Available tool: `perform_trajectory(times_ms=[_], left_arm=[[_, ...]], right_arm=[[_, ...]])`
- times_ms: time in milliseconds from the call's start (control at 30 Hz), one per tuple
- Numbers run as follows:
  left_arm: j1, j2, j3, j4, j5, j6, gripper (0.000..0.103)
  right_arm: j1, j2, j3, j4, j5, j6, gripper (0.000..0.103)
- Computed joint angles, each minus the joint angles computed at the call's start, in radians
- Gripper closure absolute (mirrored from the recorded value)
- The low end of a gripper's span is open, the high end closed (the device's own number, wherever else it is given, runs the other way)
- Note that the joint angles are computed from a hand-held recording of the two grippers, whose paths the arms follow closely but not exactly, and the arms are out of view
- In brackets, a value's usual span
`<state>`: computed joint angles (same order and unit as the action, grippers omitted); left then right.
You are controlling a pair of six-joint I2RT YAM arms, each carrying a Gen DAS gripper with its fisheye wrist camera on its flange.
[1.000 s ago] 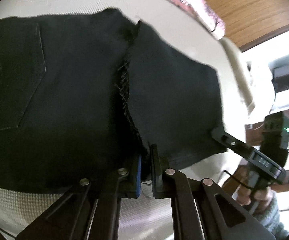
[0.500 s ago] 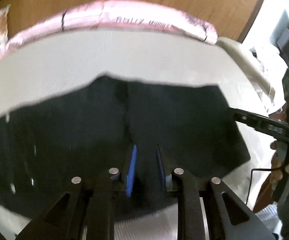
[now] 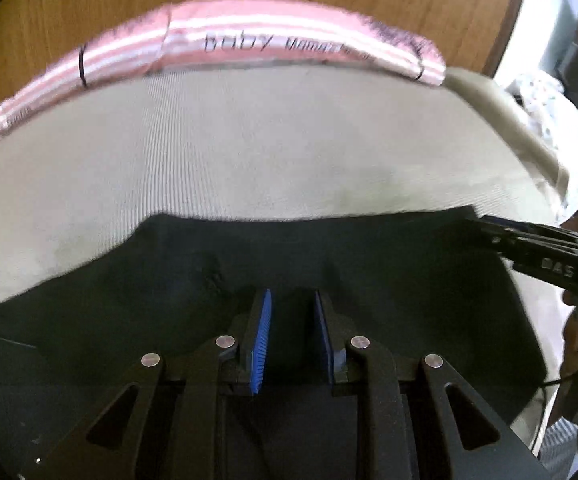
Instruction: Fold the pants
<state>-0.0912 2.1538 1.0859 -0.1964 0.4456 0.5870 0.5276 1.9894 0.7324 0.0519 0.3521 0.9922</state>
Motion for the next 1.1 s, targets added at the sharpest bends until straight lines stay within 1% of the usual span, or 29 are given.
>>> perform_trajectory(times_ms=[33,133,267,367,467,600,700,767,833,900,1100], left_arm=[[0.005,0.003,-0.006,0.020,0.011,-0.001,0.080],[-0.004,0.002,-0.006,0.024,-0.002,0.006,0.080],[-0.005,-0.020,-0.034,0.042,-0.013,0.017,0.080],[0.015,-0.050,-0.072,0.045,-0.009,0.050,0.079],[0.051,-0.090,-0.114,0.031,0.023,0.103,0.077],[0.094,-0.142,-0.181,0.037,0.033,0.178,0.076],[0.127,-0.164,-0.222,0.026,0.033,0.225,0.076],[0.150,-0.171,-0.257,0.038,0.031,0.252,0.076],[0.169,-0.170,-0.284,0.058,0.029,0.263,0.076],[0.192,-0.179,-0.310,0.071,0.045,0.277,0.076],[0.227,-0.182,-0.315,0.058,0.058,0.287,0.073]], right_arm=[[0.005,0.007,0.011,-0.013,0.011,-0.006,0.064],[0.016,0.019,0.033,-0.046,0.027,-0.014,0.064],[0.015,0.015,0.033,-0.052,0.025,-0.009,0.064],[0.025,0.011,0.037,-0.071,0.034,0.006,0.064],[0.046,0.010,0.041,-0.087,0.053,0.032,0.064],[0.085,0.003,0.030,-0.103,0.067,0.092,0.063],[0.113,-0.001,0.016,-0.107,0.067,0.136,0.063],[0.140,-0.001,0.013,-0.122,0.076,0.170,0.063],[0.171,0.001,0.014,-0.141,0.084,0.211,0.063],[0.198,0.001,0.015,-0.157,0.085,0.247,0.060],[0.280,0.007,0.036,-0.220,0.095,0.357,0.056]])
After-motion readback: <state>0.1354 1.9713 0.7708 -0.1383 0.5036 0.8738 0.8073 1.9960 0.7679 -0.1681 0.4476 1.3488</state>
